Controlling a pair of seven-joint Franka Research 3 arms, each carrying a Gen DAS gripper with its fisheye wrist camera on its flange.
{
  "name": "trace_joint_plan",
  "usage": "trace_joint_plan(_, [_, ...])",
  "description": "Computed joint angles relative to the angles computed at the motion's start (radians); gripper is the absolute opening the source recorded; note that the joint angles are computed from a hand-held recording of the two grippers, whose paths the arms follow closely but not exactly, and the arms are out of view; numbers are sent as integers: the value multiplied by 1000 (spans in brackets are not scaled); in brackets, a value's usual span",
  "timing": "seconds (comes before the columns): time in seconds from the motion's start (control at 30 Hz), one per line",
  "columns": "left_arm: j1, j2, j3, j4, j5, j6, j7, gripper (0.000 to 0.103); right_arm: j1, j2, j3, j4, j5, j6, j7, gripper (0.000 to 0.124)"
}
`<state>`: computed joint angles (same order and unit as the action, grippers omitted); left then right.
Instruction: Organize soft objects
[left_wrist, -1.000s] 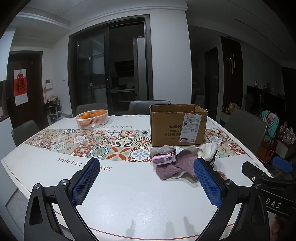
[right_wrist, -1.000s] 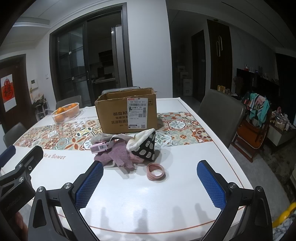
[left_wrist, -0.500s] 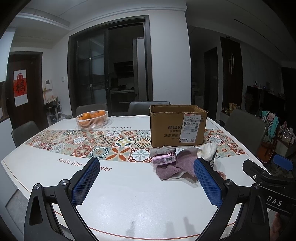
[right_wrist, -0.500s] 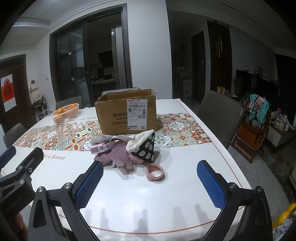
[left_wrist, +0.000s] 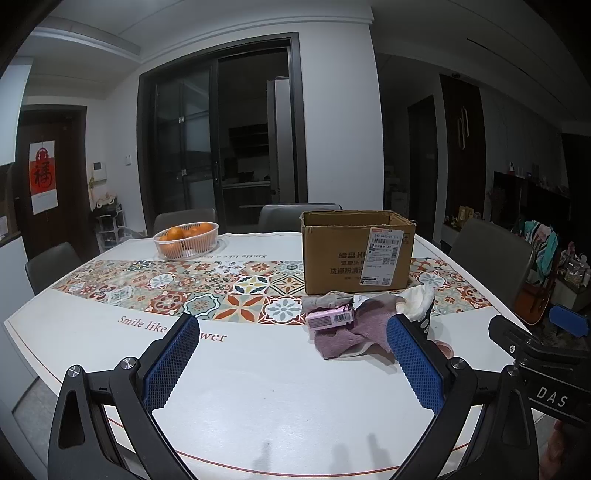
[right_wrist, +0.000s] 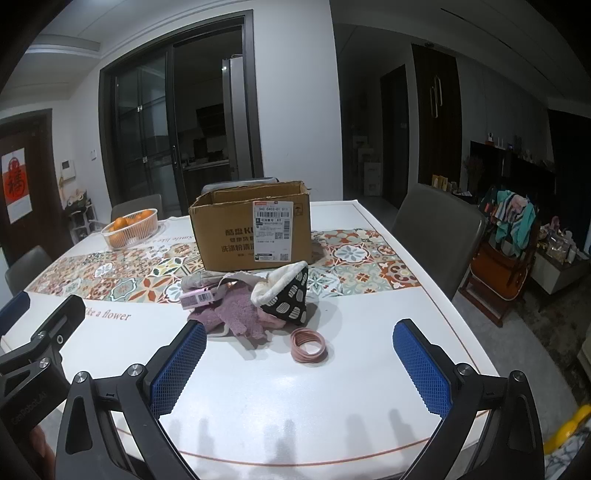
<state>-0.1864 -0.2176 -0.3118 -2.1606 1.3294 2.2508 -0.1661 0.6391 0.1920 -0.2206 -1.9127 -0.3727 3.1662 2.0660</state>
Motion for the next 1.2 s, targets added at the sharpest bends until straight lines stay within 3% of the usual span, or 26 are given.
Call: trace_joint_plan(1.2, [-2,5,4,-11,-4,18,-5,103,13,-4,-18,-9,-13,5,10,103])
